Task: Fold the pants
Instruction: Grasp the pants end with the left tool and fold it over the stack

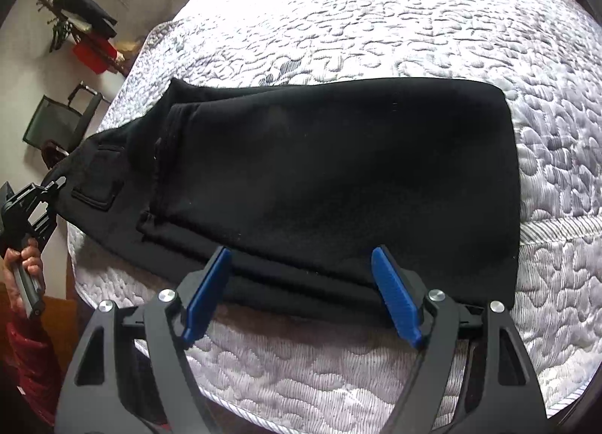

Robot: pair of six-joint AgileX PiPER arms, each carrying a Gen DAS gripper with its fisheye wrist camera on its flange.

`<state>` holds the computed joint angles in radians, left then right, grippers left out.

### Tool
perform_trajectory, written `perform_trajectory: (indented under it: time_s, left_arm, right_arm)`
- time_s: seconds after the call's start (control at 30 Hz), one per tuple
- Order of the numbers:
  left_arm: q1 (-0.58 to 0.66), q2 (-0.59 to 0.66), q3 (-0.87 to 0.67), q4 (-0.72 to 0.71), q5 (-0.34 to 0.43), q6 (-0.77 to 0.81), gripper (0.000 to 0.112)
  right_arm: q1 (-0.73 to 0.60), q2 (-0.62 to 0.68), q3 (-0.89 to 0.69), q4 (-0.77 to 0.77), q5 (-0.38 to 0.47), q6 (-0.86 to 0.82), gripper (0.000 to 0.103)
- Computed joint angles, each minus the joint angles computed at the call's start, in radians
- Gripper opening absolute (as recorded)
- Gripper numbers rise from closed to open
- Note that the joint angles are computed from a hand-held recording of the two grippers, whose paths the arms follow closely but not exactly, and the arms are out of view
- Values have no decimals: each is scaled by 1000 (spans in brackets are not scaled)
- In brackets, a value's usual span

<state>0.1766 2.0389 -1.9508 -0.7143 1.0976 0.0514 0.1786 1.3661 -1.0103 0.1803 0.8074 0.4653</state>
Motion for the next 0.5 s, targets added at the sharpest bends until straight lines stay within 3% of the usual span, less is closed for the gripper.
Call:
perform_trajectory:
  time_s: [0.33,0.5]
  left_arm:
    - [-143,-136,52,42,-99,129,17]
    - [-259,-192,68,68,-109,213,17]
  right_arm:
    - [-69,-89,65,47,-1,-37,77]
    - [-107,-110,100,109,-22,-87,77]
